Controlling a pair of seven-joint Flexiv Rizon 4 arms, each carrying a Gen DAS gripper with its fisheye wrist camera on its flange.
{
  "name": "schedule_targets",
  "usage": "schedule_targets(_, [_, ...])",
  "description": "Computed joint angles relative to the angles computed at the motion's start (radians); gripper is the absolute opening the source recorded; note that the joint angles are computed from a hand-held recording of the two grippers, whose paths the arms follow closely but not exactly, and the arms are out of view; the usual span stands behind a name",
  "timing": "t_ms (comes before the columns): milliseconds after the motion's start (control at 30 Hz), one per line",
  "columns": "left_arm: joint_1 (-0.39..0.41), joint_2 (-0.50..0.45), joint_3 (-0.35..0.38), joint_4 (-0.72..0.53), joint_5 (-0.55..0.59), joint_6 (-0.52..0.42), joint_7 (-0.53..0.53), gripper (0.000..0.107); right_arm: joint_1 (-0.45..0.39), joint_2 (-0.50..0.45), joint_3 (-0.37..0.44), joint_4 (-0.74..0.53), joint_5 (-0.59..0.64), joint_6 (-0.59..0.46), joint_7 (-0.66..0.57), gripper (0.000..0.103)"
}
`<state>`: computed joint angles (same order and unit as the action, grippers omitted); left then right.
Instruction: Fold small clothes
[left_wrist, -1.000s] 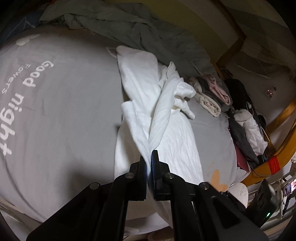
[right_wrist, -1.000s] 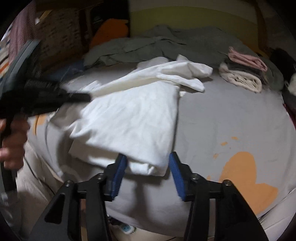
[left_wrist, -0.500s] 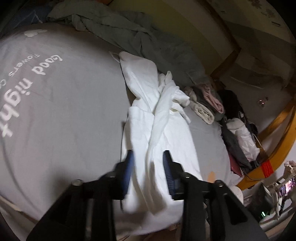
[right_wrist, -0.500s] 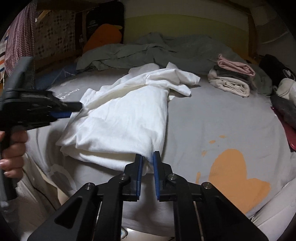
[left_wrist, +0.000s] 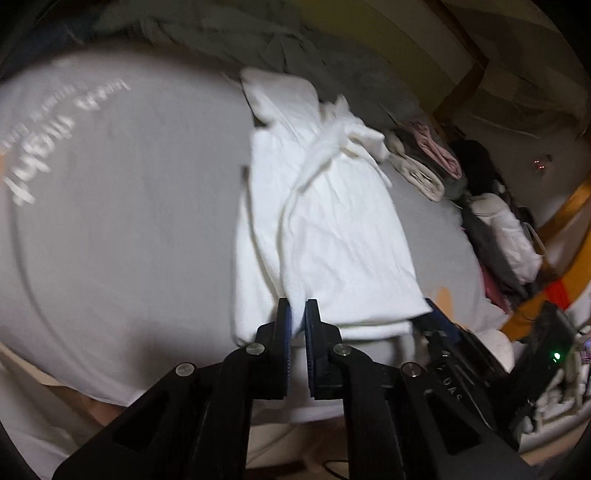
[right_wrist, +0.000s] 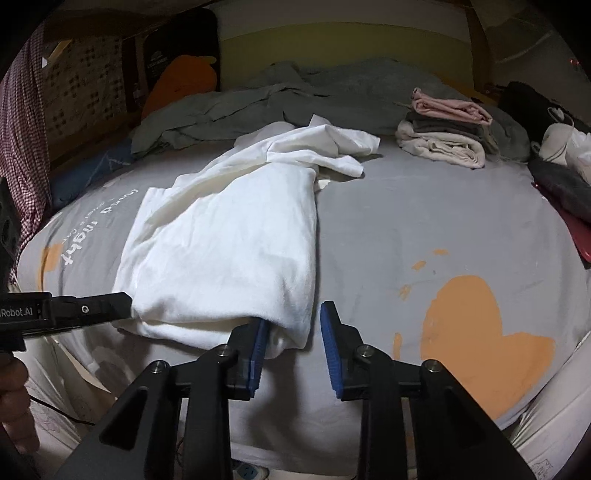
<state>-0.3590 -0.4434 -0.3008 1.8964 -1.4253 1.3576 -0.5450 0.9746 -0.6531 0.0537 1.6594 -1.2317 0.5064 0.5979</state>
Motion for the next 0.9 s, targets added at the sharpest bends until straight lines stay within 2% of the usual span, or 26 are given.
schedule_targets(67, [-0.003,0.001,0.009,0.003,0.02,0.009,-0.027,0.006,0.011,-0.007,0.001,-0.011,0.009,-0.033,-0.017,0.015])
schedule_targets(133, [-0.001,-0.009,0.03,0.011,0.112,0.01,-0.106,0.006,0.033,-0.021,-0.002,-0.033,0.046,-0.091,-0.039,0.014])
schedule_targets(267, [0.036,-0.028,0.003,0.011,0.184,0.004,-0.174,0.007,-0.005,-0.003,0.01,0.018,0.042,0.017,-0.002,0.014])
schedule_targets(333, [0.044,-0.02,-0.01,0.018,0.207,0.029,-0.187,0.012,-0.009,0.015,0.011,0.044,0.028,0.038,0.011,0.014])
schedule_targets(367, [0.037,-0.014,-0.002,0.027,0.243,0.062,-0.204,0.018,-0.015,0.03,0.013,0.064,0.012,0.062,0.03,0.014])
schedule_targets(400, [0.026,-0.007,0.025,0.035,0.314,0.075,-0.256,0.044,-0.02,0.039,0.014,0.077,0.0,0.079,0.045,0.014])
schedule_targets(433, [0.04,0.006,0.029,0.048,0.346,0.059,-0.282,0.053,-0.028,0.057,0.018,0.102,-0.022,0.109,0.071,0.014])
schedule_targets(467, [0.07,0.018,0.001,0.055,0.312,0.037,-0.262,0.056,-0.037,0.071,0.023,0.122,-0.041,0.138,0.094,0.014])
schedule_targets(500, [0.116,0.03,-0.059,0.065,0.224,0.025,-0.196,0.056,-0.043,0.085,0.025,0.139,-0.064,0.16,0.126,0.015])
schedule_targets(567, [0.137,0.038,-0.085,0.062,0.103,-0.006,-0.106,0.056,-0.051,0.113,0.022,0.172,-0.13,0.187,0.217,0.019])
schedule_targets(600, [0.13,0.031,-0.077,0.052,0.092,-0.015,-0.098,0.056,-0.059,0.127,0.018,0.186,-0.181,0.198,0.272,0.023])
schedule_targets(667, [0.128,0.007,-0.063,0.023,0.077,-0.077,-0.098,0.056,-0.076,0.134,0.019,0.188,-0.233,0.191,0.322,0.042])
schedule_targets(700, [0.13,-0.01,-0.054,0.006,0.081,-0.123,-0.11,0.056,-0.09,0.131,0.022,0.183,-0.245,0.192,0.335,0.057])
schedule_targets(767, [0.117,-0.05,-0.025,-0.029,0.131,-0.168,-0.168,0.055,-0.148,0.112,0.026,0.164,-0.282,0.277,0.372,0.059])
schedule_targets(800, [0.095,-0.068,-0.006,-0.043,0.175,-0.143,-0.211,0.049,-0.184,0.099,0.03,0.155,-0.296,0.347,0.392,0.059])
schedule_targets(833, [0.077,-0.078,0.009,-0.049,0.222,-0.11,-0.247,0.045,-0.23,0.079,0.024,0.142,-0.35,0.469,0.449,0.058])
schedule_targets(867, [0.074,-0.077,0.001,-0.045,0.236,-0.077,-0.239,0.029,-0.26,0.051,0.021,0.12,-0.385,0.546,0.505,0.056])
schedule_targets(900, [0.085,-0.071,-0.019,-0.037,0.232,-0.068,-0.214,0.018,-0.262,0.043,0.016,0.117,-0.377,0.559,0.497,0.049])
